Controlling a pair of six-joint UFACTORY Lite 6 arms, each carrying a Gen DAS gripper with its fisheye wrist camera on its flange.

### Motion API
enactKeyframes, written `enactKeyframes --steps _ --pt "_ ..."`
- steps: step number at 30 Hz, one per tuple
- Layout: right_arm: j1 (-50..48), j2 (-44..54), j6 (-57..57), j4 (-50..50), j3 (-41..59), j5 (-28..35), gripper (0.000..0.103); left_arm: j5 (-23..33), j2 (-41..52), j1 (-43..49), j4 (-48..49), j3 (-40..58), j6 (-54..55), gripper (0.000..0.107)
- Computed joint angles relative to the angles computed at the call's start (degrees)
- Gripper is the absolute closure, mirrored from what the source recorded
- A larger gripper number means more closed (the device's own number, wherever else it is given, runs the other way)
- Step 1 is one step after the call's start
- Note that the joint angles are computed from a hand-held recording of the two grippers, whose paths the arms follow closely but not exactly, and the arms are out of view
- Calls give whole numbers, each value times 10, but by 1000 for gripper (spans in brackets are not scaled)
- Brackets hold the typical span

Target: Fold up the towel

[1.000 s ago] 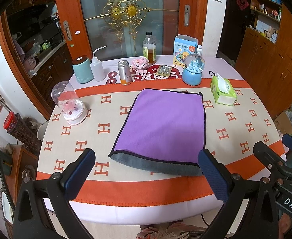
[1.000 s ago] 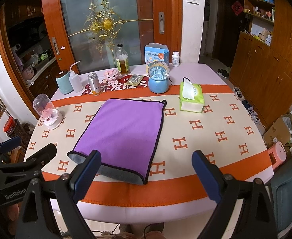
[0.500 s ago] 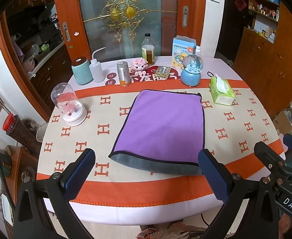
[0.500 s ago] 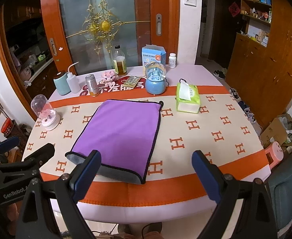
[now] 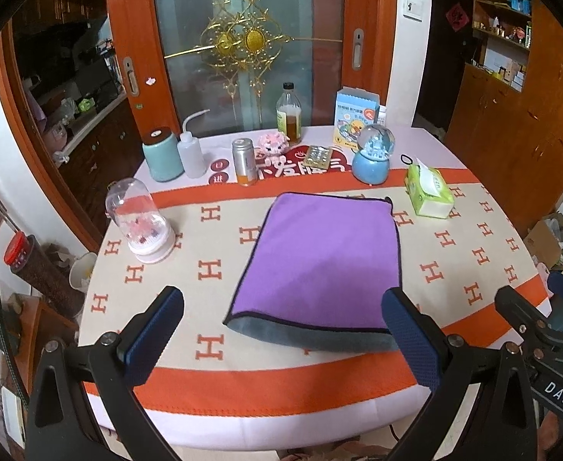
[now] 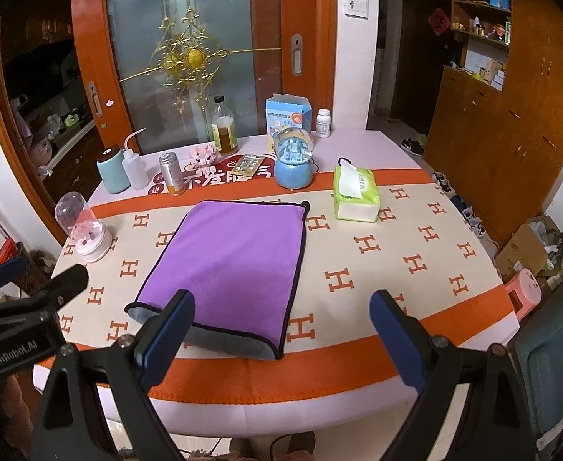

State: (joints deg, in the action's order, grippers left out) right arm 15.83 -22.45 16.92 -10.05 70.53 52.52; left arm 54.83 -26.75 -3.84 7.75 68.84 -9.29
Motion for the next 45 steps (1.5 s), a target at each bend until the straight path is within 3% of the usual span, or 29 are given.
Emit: enactKeyframes --steps 11,17,23,27,35,40,45 --pt "122 -7 192 -126 -38 23 12 -34 20 188 -195 -8 301 5" --pt "145 -8 229 -141 -67 22 13 -70 22 197 -198 -47 361 5" --pt "101 -4 186 -105 -125 -32 13 -73 67 212 -253 -73 446 5" --pt "26 6 81 -27 -179 -113 14 -99 97 229 -298 -105 512 5" --pt "-75 118 -217 152 -238 -255 28 -177 226 235 -342 -127 651 5" --pt "-109 226 -412 277 -213 -268 45 -171 380 252 -373 -57 726 13" --pt "-144 301 -583 398 -182 -237 55 -143 491 261 -366 19 754 26"
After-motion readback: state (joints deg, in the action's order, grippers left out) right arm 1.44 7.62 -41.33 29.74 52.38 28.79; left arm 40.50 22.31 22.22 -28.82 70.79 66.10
